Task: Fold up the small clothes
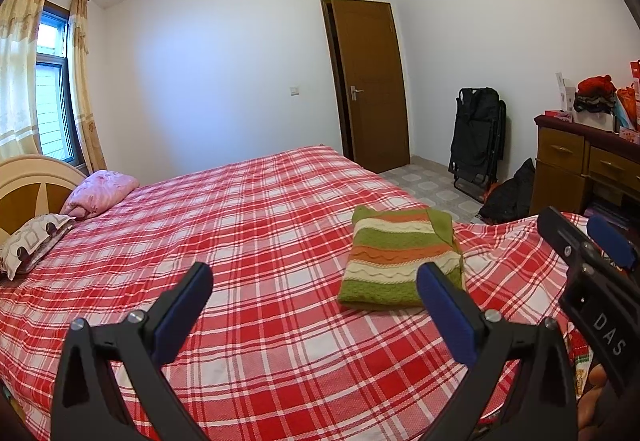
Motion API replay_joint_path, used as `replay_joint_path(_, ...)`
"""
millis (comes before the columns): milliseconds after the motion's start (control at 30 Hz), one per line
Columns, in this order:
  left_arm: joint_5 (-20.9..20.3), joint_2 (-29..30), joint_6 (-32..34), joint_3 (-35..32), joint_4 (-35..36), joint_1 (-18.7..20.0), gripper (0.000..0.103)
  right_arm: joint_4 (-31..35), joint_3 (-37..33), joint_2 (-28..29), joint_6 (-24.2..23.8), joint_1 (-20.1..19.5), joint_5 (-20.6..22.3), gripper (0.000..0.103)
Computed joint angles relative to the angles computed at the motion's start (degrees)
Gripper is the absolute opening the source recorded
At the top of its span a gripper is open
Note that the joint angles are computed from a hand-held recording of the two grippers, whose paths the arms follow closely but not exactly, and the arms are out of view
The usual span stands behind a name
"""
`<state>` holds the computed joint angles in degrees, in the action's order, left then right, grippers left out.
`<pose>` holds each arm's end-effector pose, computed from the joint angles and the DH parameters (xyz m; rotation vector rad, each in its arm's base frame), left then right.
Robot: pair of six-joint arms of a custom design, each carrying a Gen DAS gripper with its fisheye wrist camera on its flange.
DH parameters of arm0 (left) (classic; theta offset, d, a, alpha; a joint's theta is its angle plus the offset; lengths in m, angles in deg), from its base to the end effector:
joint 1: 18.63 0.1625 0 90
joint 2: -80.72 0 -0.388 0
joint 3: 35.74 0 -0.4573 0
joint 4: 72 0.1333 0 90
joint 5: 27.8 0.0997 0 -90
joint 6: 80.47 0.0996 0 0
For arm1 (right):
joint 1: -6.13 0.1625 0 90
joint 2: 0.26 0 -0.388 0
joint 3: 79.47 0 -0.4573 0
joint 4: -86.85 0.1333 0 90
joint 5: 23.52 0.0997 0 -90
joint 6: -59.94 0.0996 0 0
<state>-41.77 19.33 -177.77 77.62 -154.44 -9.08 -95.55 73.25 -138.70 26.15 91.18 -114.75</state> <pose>-0.4523 -0.3093 0.0448 0.5113 1.8235 -1.3318 0.1073 -0.2811 0.3842 0.5175 -2.0879 1.6391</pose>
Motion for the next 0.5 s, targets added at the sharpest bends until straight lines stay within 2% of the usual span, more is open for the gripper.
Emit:
replay_joint_path(300, 1.13, 0.26, -5.38, -1.35, 6.26, 0.0, 0.103, -0.29, 0.02, 0.48, -0.41, -0.33, 0.17, 0.072)
replay_joint_path(433, 3.25, 0.55, -7.83, -1.82, 9.25, -0.44, 0.103, -0.52, 0.01, 0.62, -0.47, -0.45, 0.32, 0.072)
replay_joint_path(500, 4.33, 0.83, -7.05, -1.92, 8.98, -0.49, 0.103, -0.85, 0.11, 0.74, -0.68, -0.58, 0.39, 0.072)
